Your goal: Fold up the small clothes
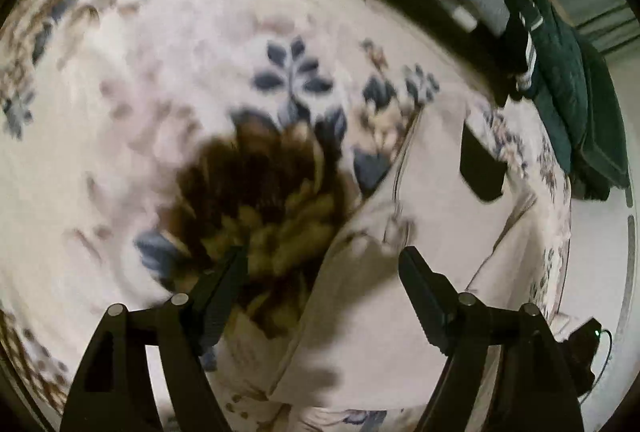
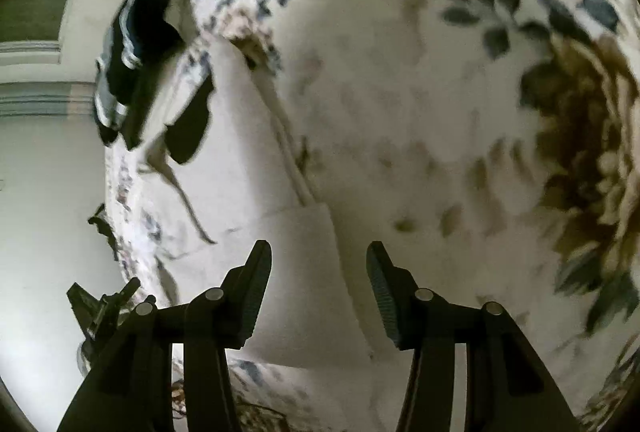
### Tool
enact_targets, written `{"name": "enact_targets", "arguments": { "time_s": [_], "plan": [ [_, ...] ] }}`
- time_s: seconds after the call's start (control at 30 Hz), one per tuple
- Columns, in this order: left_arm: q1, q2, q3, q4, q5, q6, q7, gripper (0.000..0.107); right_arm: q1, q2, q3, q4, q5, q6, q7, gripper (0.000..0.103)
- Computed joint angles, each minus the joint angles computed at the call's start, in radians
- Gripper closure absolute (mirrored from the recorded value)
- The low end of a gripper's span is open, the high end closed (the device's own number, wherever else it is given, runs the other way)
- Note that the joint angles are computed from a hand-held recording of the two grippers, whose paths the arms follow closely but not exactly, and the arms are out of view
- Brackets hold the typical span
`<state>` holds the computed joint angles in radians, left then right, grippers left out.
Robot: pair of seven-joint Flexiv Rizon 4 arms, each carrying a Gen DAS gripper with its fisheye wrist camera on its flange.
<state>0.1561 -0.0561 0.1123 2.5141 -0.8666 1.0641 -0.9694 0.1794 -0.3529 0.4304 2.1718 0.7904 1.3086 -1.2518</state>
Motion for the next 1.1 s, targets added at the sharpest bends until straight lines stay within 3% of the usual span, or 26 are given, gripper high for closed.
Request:
{"name": "enact_targets", "arguments": {
  "time_s": [0.13,0.17,0.2,0.23,0.27,0.3,0.43,0.53,0.57,0.67,0.77,0.83,0.87,0.93,0.97,1.03,1.1],
  "plan": [
    [-0.025,-0.052,-0.033,0.002,0.005,0.032,0.067,0.033,0.022,-0.077,0.011,-0.027,-0.024,0.023,-0.034,0.051],
    [-0.031,-0.062,-0.044,0.004,-0.010,0.047,0.093,0.040,0.034,-0.095,0.011,-0.034,-0.042,0.034,-0.030,0.054],
    [-0.039,-0.073,-0.059,0.005,-0.034,0.065,0.129,0.072,0.066,-0.106,-0.005,-0.030,-0.079,0.060,-0.002,0.061],
    [-0.043,-0.084,-0.060,-0.001,-0.010,0.070,0.134,0.092,0.106,-0.107,-0.032,-0.017,-0.128,0.086,0.043,0.085],
    [-0.046,-0.087,-0.057,-0.004,0.022,0.075,0.122,0.100,0.153,-0.104,-0.069,0.000,-0.184,0.102,0.101,0.097],
    [-0.053,-0.076,-0.064,0.004,0.016,0.101,0.140,0.100,0.187,-0.101,-0.097,0.014,-0.227,0.119,0.147,0.098],
    [-0.071,-0.005,-0.058,0.024,0.021,0.132,0.174,0.101,0.310,-0.053,-0.215,0.085,-0.370,0.181,0.313,0.100],
    [-0.073,-0.001,-0.047,0.006,0.027,0.108,0.184,0.101,0.410,-0.015,-0.331,0.135,-0.495,0.194,0.441,0.100],
    [-0.070,-0.013,-0.044,-0.005,0.032,0.096,0.179,0.101,0.408,-0.010,-0.336,0.140,-0.515,0.189,0.457,0.100],
    [-0.041,-0.085,-0.027,-0.050,0.121,0.041,0.112,0.099,0.367,-0.025,-0.316,0.128,-0.566,0.134,0.479,0.100],
    [0.010,-0.131,-0.016,-0.104,0.175,-0.086,0.018,0.095,0.213,-0.082,-0.181,0.033,-0.523,-0.008,0.410,0.098],
    [0.024,-0.119,-0.014,-0.123,0.188,-0.101,-0.008,0.086,0.152,-0.088,-0.143,-0.003,-0.535,-0.068,0.408,0.092],
    [0.024,-0.110,-0.016,-0.129,0.190,-0.080,-0.006,0.079,0.136,-0.088,-0.136,-0.015,-0.544,-0.080,0.407,0.080],
    [0.028,-0.101,-0.035,-0.155,0.144,-0.058,0.028,0.054,0.118,-0.077,-0.143,-0.042,-0.571,-0.081,0.406,0.056],
    [0.028,-0.109,-0.051,-0.176,0.099,-0.049,0.057,0.037,0.110,-0.076,-0.144,-0.052,-0.582,-0.081,0.402,0.053],
    [0.024,-0.156,-0.083,-0.241,0.032,-0.036,0.114,0.036,0.090,-0.092,-0.148,-0.109,-0.607,-0.103,0.378,0.053],
    [0.013,-0.222,-0.102,-0.320,0.058,-0.028,0.122,0.036,0.092,-0.131,-0.175,-0.182,-0.652,-0.117,0.373,0.053]
  ]
}}
